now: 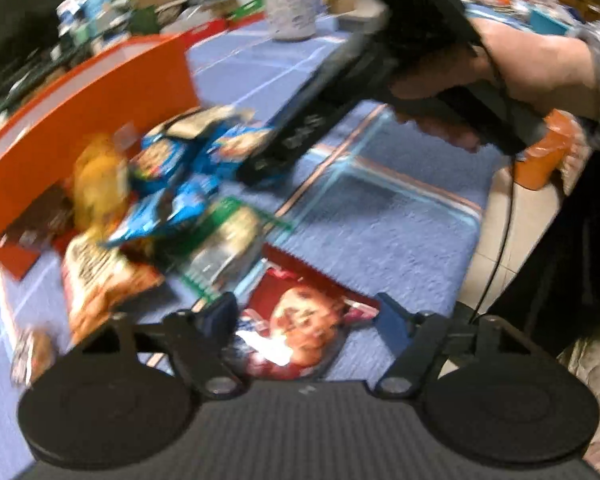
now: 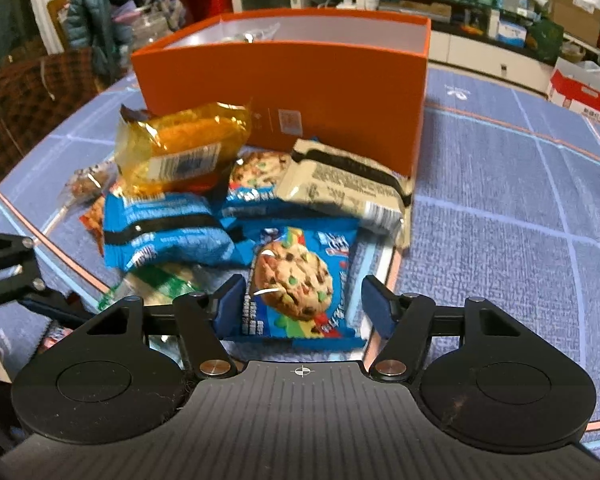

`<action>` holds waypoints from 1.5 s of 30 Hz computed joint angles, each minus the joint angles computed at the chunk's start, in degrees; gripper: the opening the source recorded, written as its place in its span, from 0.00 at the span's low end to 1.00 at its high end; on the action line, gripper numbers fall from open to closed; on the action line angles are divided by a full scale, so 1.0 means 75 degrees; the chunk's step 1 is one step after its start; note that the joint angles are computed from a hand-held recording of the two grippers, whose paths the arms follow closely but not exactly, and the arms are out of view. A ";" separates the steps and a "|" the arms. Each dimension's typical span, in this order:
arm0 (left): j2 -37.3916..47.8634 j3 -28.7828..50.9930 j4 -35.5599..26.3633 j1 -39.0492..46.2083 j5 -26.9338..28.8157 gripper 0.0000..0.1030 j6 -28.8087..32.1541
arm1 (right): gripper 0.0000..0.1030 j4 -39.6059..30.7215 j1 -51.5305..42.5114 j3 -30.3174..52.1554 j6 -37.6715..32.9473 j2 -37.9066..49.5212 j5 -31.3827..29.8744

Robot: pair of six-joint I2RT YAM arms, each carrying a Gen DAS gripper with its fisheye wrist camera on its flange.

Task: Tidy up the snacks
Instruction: 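Close the left tool on the red cookie packet while the right tool grips the blue cookie pack, then open the left tool over the orange box while the right tool drops the blue pack inside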

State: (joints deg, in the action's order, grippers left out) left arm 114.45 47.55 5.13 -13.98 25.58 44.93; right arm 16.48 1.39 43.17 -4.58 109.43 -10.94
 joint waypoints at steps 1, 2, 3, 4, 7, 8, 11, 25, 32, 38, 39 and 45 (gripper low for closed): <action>-0.0044 -0.0021 0.0067 0.0038 -0.0288 0.78 -0.0368 | 0.52 0.0009 -0.0017 -0.0009 0.0008 0.0004 0.0024; -0.0067 -0.0049 0.0147 0.0078 -0.0562 0.79 -0.0739 | 0.52 0.0033 -0.0033 -0.0028 0.0044 -0.0005 0.0061; -0.0081 -0.0076 0.0228 0.0142 -0.0763 0.80 -0.1133 | 0.52 0.0046 -0.0039 -0.0035 0.0096 -0.0017 0.0089; -0.0094 -0.0062 0.0167 0.0247 -0.0845 0.77 -0.1460 | 0.52 0.0059 -0.0044 -0.0037 0.0138 -0.0023 0.0087; -0.0238 -0.0019 -0.0399 0.0590 -0.0295 0.72 -0.1441 | 0.52 0.0155 0.0006 -0.0074 0.0123 -0.0059 0.0032; -0.0298 0.0020 -0.0729 0.0705 0.0010 0.75 -0.1239 | 0.52 0.0170 0.0054 -0.0079 0.0088 -0.0058 0.0051; -0.0567 -0.0152 -0.1112 0.0867 0.0603 0.91 -0.0686 | 0.53 0.0136 0.0191 -0.0043 -0.0007 -0.0015 0.0213; -0.0760 -0.0386 -0.1104 0.1052 0.0447 0.59 0.0158 | 0.39 -0.0040 0.0349 0.0159 0.0099 0.0143 0.0606; -0.0492 -0.0346 -0.0817 0.0867 0.0139 0.58 -0.0116 | 0.37 -0.0024 0.0351 0.0110 -0.0027 0.0114 0.0652; -0.0735 -0.0499 -0.0618 0.0797 0.0257 0.46 -0.0298 | 0.36 -0.0198 0.0309 -0.0038 0.0071 -0.0256 0.0598; -0.0844 -0.0567 -0.0497 0.0829 0.0292 0.44 -0.0446 | 0.36 -0.0164 0.0326 -0.0126 0.0029 -0.0377 0.0659; -0.1670 -0.1150 0.0609 0.0842 0.0043 0.44 -0.1673 | 0.36 -0.0209 0.0335 -0.0471 0.0109 -0.1043 0.0822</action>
